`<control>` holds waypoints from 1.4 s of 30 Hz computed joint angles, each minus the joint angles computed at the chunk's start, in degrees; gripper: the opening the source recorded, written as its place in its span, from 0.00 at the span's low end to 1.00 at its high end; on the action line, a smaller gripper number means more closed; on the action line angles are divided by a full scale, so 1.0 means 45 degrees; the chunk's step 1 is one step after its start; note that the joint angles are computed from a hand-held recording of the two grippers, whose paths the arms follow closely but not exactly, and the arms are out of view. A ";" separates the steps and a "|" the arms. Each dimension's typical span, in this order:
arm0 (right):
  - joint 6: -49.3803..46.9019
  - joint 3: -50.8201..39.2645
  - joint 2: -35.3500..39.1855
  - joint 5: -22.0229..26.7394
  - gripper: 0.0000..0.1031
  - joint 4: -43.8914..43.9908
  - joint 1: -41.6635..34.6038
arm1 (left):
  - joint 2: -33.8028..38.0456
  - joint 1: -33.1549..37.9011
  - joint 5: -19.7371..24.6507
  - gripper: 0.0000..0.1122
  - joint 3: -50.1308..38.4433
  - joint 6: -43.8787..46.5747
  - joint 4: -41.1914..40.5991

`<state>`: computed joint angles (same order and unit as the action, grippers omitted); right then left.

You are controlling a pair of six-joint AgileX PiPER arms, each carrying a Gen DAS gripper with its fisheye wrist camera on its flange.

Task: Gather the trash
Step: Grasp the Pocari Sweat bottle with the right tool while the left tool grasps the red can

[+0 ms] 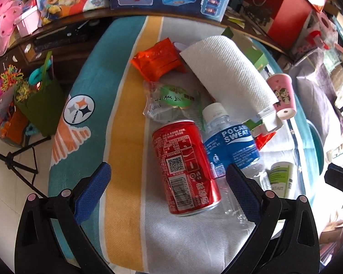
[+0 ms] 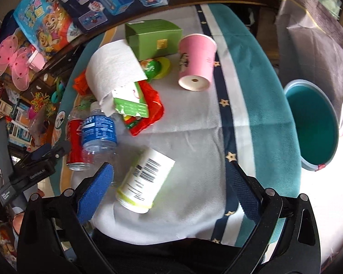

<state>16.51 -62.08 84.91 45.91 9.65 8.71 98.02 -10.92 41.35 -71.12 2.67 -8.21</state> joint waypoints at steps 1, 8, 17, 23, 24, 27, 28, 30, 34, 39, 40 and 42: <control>-0.0148 -0.0397 0.0359 0.0120 0.81 0.0231 0.0172 | 0.0182 0.0020 0.0040 0.89 -0.0103 0.0023 0.0047; -0.1505 -0.2951 0.2716 0.1283 0.60 0.1964 0.0887 | 0.0467 0.0628 0.0026 0.87 0.0060 0.1249 -0.0548; -0.1819 -0.6219 0.5933 0.2652 0.60 0.2750 0.1620 | 0.0665 0.2135 0.0435 0.87 0.0121 0.3941 -0.2338; -0.1988 -0.7295 0.7263 0.2719 0.61 0.2964 0.1881 | 0.0822 0.2396 0.0607 0.88 -0.0137 0.4454 -0.2000; -0.2060 -0.7311 0.7330 0.2584 0.61 0.2982 0.1925 | 0.0902 0.2400 0.0683 0.87 -0.0199 0.4428 -0.1944; -0.2321 -0.7490 0.7636 0.2453 0.61 0.3210 0.1985 | 0.1173 0.2471 0.1095 0.87 -0.0487 0.4799 -0.2192; -0.2292 -0.7662 0.7893 0.2650 0.61 0.3351 0.1908 | 0.1185 0.2414 0.1079 0.87 -0.0536 0.4754 -0.2045; -0.2306 -0.7473 0.7984 0.2560 0.61 0.3575 0.1797 | 0.1133 0.2258 0.0924 0.88 -0.0549 0.4613 -0.1706; -0.2605 -0.6680 0.7204 0.2127 0.60 0.3799 0.1702 | 0.1132 0.2078 0.0901 0.87 -0.0598 0.4703 -0.1358; -0.4646 -0.4518 0.4996 0.1829 0.60 0.6058 0.0753 | 0.1545 0.1598 0.1088 0.87 -0.1130 0.4581 -0.0796; -0.4926 -0.4273 0.4709 0.1945 0.60 0.6336 0.0571 | 0.1653 0.1505 0.1137 0.87 -0.1232 0.4583 -0.0751; -0.5278 -0.3790 0.4135 0.2080 0.60 0.6659 0.0278 | 0.1919 0.1219 0.1292 0.87 -0.1461 0.4366 -0.0538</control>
